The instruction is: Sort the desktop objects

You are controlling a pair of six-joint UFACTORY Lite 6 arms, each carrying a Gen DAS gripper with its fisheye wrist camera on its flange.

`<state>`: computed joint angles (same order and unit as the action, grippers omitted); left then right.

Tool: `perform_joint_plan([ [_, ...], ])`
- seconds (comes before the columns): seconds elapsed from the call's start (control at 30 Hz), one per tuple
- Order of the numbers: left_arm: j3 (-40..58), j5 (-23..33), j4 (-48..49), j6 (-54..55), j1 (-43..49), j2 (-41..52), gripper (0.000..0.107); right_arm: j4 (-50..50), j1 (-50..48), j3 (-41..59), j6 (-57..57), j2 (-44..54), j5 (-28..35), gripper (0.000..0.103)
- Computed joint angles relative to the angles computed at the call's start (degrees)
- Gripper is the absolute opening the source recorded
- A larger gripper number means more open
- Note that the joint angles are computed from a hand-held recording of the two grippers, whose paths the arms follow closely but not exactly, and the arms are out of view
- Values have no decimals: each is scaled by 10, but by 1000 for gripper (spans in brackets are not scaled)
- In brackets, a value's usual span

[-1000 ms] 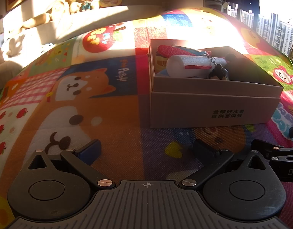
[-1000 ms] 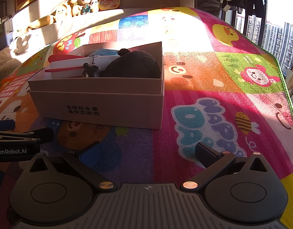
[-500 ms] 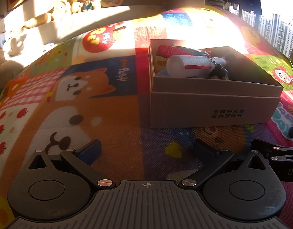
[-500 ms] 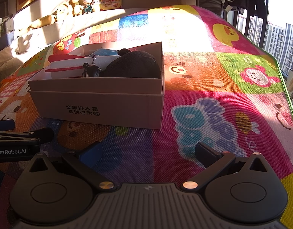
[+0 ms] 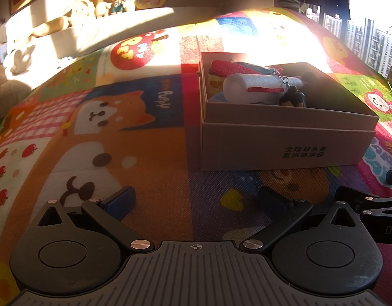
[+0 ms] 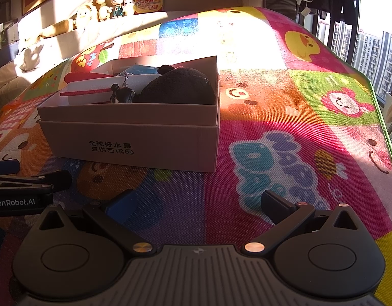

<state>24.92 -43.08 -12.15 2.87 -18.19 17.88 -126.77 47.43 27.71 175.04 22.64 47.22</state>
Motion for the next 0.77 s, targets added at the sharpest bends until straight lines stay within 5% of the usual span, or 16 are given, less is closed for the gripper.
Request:
perform_joint_plan([
  [0.77, -36, 46, 107, -40, 54, -53, 103, 37, 16, 18, -21, 2, -8, 103],
])
